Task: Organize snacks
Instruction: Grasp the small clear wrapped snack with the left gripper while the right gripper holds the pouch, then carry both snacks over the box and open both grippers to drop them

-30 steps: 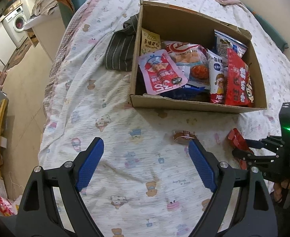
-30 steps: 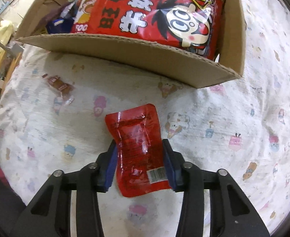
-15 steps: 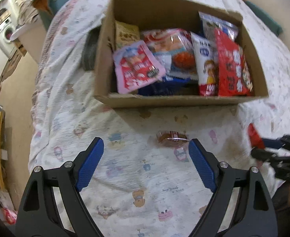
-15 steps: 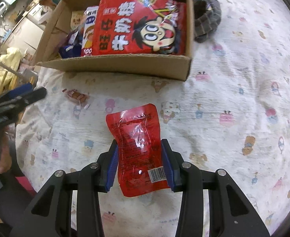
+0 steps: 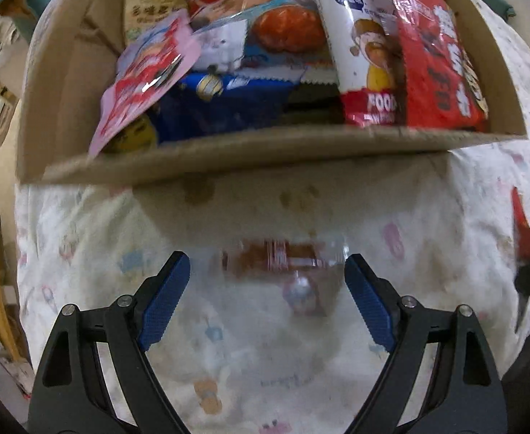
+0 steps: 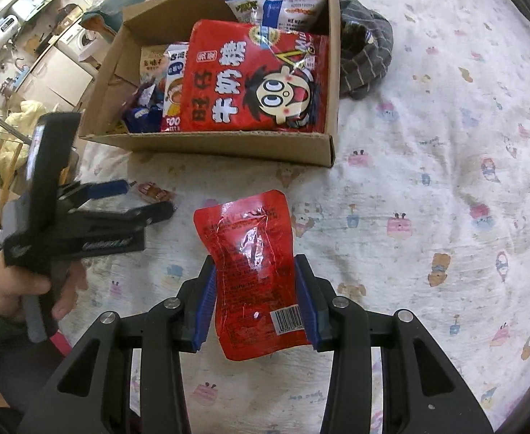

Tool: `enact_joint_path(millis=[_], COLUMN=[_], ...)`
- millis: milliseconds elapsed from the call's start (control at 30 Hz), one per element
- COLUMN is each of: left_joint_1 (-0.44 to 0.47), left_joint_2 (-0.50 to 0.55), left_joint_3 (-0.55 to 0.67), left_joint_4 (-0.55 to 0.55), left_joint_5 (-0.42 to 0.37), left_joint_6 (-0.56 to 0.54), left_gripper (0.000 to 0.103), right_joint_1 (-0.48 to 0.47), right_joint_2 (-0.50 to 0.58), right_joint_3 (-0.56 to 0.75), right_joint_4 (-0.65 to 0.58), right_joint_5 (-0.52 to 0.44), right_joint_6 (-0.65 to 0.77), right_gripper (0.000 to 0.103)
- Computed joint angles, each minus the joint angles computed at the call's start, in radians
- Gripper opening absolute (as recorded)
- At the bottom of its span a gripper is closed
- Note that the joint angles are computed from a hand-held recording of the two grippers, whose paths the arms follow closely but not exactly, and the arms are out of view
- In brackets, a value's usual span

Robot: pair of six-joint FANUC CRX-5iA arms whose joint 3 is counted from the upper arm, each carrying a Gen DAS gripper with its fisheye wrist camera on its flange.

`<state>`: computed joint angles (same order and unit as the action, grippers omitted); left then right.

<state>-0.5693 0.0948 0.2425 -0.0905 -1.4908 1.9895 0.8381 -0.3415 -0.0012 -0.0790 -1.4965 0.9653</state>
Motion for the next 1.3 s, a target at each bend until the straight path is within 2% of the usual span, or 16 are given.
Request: enact_joint_path(millis=[133, 200, 300, 367, 433, 733, 1133, 1300], left_joint_1=[-0.005, -0.01, -0.022, -0.022, -0.038, -0.03, -0.064, -0.034], left_joint_2=[0.029, 0.033, 0.029, 0.022, 0.017, -0.074, -0.186, -0.263], left_joint_3=[0.018, 0.017, 0.01, -0.001, 0.0, -0.089, -0.11, -0.124], left_joint_4=[-0.005, -0.01, -0.016, -0.001, -0.02, 0.007, -0.093, -0.135], left_joint_5=[0.007, 0.016, 0.015, 0.019, 0.013, 0.034, 0.008, -0.026], left_joint_6=[-0.018, -0.015, -0.015, -0.012, -0.009, -0.005, 0.059, 0.046], left_gripper=[0.085, 0.081, 0.065, 0.046, 0.04, 0.038, 0.038, 0.037], right_joint_1=[0.014, 0.019, 0.016, 0.019, 0.024, 0.052, 0.108, 0.145], right_joint_2=[-0.006, -0.011, -0.014, -0.012, -0.01, 0.0, 0.027, 0.036], right_joint_3=[-0.013, -0.018, -0.022, -0.022, -0.018, -0.011, 0.005, 0.024], right_joint_4=[0.009, 0.012, 0.012, 0.015, 0.018, 0.032, 0.039, 0.052], right_joint_5=[0.009, 0.013, 0.012, 0.015, 0.016, 0.026, 0.05, 0.069], right_joint_6=[-0.019, -0.026, -0.026, -0.027, -0.025, -0.029, -0.037, -0.053], right_gripper=[0.043, 0.043, 0.043, 0.043, 0.043, 0.043, 0.043, 0.043])
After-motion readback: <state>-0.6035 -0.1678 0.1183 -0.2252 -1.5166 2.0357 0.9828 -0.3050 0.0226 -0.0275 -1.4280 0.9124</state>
